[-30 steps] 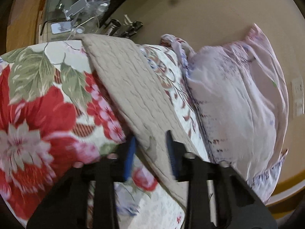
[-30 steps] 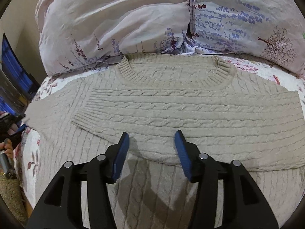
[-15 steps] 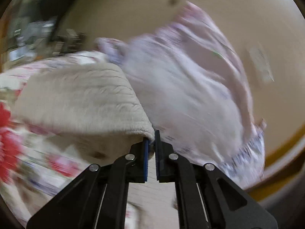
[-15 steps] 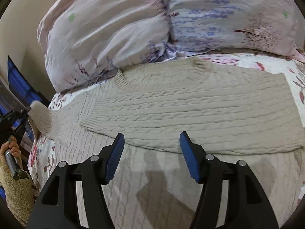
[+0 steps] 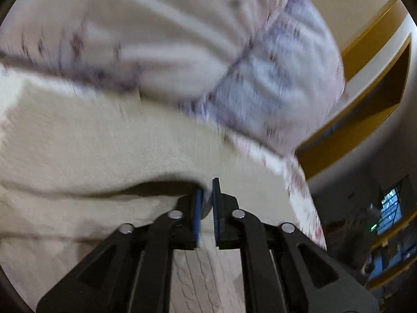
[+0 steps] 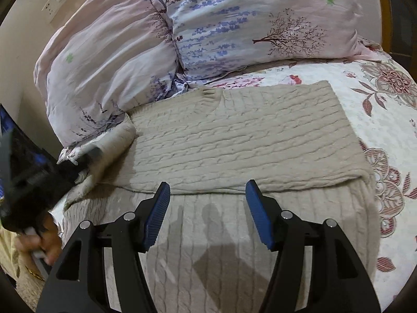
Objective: Fold small clothes
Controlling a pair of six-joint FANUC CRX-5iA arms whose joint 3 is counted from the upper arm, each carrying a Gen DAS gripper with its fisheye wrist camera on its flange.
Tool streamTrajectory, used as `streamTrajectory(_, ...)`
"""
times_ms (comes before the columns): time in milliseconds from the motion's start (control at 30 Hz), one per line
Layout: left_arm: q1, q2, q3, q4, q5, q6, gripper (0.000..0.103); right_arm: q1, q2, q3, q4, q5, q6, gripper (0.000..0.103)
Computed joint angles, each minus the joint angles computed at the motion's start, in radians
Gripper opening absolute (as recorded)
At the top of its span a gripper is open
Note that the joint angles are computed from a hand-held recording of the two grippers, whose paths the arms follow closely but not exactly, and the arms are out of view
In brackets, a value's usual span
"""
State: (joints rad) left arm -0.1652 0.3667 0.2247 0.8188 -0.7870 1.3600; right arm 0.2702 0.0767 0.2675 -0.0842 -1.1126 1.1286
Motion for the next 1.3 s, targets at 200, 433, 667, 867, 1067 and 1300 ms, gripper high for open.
streamTrajectory(200, 0.047, -0.083, -0.154, 0.174, 0.008, -0.093, 0.045, 0.030, -0.004, 0.038, -0.043, 0.036, 0.177, 0.062)
streamTrajectory(433, 0.167, -0.197, -0.270, 0.067, 0.060, 0.057, 0.044, 0.124, 0.120, 0.234, -0.173, -0.009, 0.542, 0.057)
streamTrajectory(667, 0.212, -0.192, -0.271, 0.015, 0.013, 0.092, 0.034, 0.232, 0.317, 0.421, -0.088, -0.122, 0.651, 0.050)
streamTrajectory(867, 0.219, -0.197, -0.299, 0.057, 0.019, 0.058, 0.030, 0.273, 0.345, 0.379, 0.036, -0.097, 0.600, 0.024)
streamTrajectory(1067, 0.218, -0.193, -0.293, 0.048, 0.017, 0.064, 0.028, 0.182, 0.289, 0.365, -0.083, -0.033, 0.421, 0.008)
streamTrajectory(1300, 0.213, -0.193, -0.290, 0.044, 0.016, 0.031, 0.037, 0.008, 0.055, 0.080, -0.119, 0.181, 0.033, 0.009)
